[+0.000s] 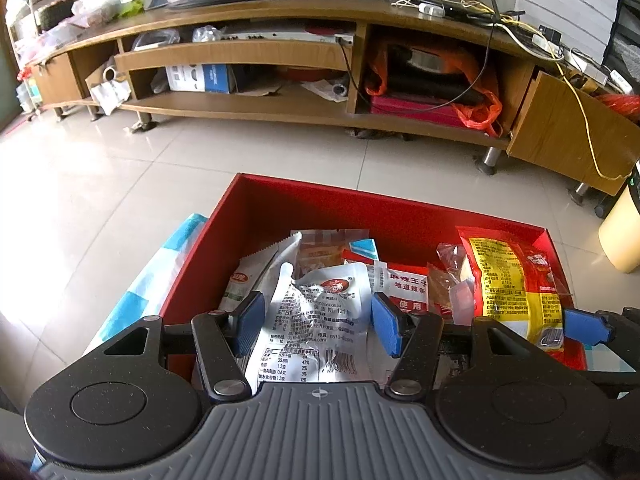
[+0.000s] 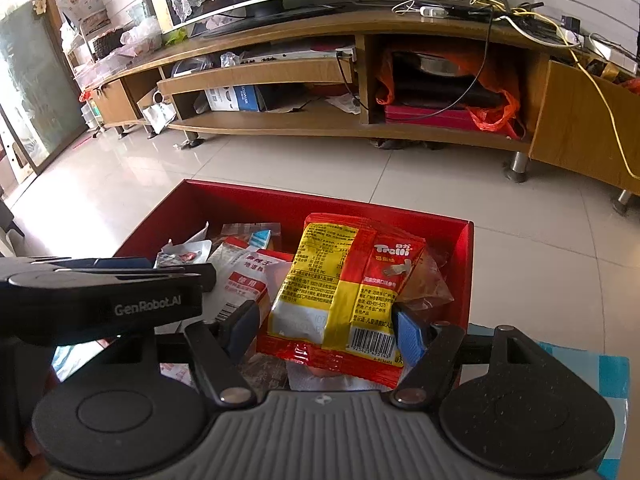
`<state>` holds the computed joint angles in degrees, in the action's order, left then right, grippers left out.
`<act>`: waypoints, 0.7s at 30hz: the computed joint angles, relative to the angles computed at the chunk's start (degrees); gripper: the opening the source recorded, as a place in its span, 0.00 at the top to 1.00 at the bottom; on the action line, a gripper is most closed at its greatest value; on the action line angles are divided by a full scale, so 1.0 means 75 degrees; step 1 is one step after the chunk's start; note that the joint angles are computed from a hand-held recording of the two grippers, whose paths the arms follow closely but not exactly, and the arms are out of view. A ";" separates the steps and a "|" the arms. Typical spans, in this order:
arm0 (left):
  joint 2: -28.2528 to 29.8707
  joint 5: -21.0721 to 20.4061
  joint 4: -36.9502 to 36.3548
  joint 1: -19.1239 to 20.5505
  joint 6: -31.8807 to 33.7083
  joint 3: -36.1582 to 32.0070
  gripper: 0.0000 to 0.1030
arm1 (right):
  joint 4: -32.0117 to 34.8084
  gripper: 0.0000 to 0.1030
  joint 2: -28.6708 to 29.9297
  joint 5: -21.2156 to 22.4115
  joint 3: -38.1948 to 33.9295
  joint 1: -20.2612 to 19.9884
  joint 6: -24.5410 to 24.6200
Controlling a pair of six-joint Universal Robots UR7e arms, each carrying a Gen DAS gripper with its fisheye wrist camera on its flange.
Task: Organize snacks
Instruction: 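Open the left tool to drop the pouch while the right lowers the Trolli bag into the box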
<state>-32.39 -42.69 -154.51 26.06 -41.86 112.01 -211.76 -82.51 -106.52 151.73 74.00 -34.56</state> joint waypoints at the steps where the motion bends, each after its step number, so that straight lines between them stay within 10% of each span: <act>1: 0.0008 0.0009 -0.0005 0.0001 0.0002 -0.0004 0.37 | -0.0060 0.31 0.0035 -0.0003 0.0004 0.0000 -0.0025; 21: -0.0247 0.0174 0.0168 -0.0166 -0.0286 0.0119 0.25 | 0.0450 0.29 -0.0569 0.0367 0.0120 0.0075 0.0031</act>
<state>-34.25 -41.38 -153.25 24.81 -44.01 112.90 -208.38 -86.78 -103.76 152.62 74.56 -34.33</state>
